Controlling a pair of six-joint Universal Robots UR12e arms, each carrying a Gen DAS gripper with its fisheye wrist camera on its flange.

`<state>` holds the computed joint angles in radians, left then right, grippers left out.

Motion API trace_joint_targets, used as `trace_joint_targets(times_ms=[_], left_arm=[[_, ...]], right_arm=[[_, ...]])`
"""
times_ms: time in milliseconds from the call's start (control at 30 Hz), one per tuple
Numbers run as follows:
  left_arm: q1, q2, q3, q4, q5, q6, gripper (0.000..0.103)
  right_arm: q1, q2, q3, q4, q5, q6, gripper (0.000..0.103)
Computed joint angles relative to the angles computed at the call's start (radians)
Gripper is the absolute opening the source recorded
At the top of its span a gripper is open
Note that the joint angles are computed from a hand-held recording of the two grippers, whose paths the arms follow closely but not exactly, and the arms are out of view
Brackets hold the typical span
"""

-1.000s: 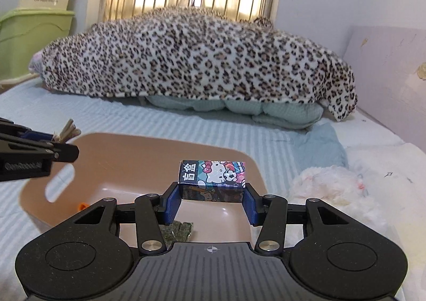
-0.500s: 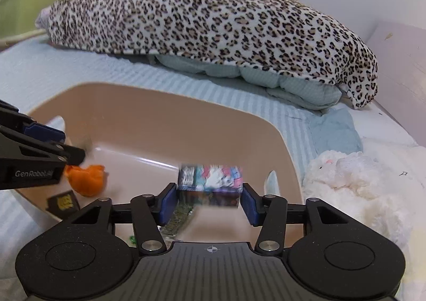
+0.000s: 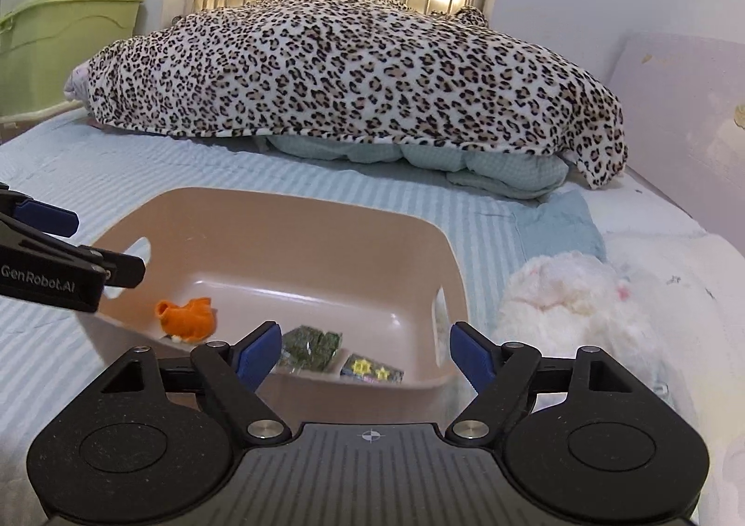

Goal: Organize objects
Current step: 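Grasp the floral scrunchie with the left gripper while the right grasps the white medicine box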

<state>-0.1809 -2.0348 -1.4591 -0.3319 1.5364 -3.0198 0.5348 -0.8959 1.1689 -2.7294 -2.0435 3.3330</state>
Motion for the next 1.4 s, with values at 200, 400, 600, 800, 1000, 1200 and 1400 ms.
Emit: trace_joint_targets(times_ms=[200,400,600,800,1000,1200,1400], left_arm=[[0.002,0.036,-0.053,0.005,-0.019,-0.012,0.08],[-0.008,0.04,-0.078,-0.024,-0.017,0.017,0.08],[-0.015,0.028,-0.081,-0.061,-0.042,0.016,0.08],[-0.023,0.004,-0.069,-0.094,-0.095,-0.008,0.08],[-0.039,-0.023,-0.053,-0.147,-0.059,0.01,0.08],[-0.034,-0.031,-0.057,-0.171,0.004,0.005,0.08],[-0.021,-0.032,-0.062,-0.172,0.02,0.018,0.081]], right_arm=[[0.007,-0.04,0.067,0.015,0.003,0.045,0.081],[0.009,-0.061,0.116,0.043,0.022,0.095,0.081],[0.008,-0.07,0.148,0.056,0.046,0.128,0.081],[0.003,-0.071,0.164,0.072,0.069,0.166,0.081],[0.001,-0.069,0.169,0.084,0.081,0.175,0.081],[0.0,-0.06,0.157,0.097,0.105,0.171,0.081],[0.0,-0.039,0.128,0.107,0.15,0.149,0.081]])
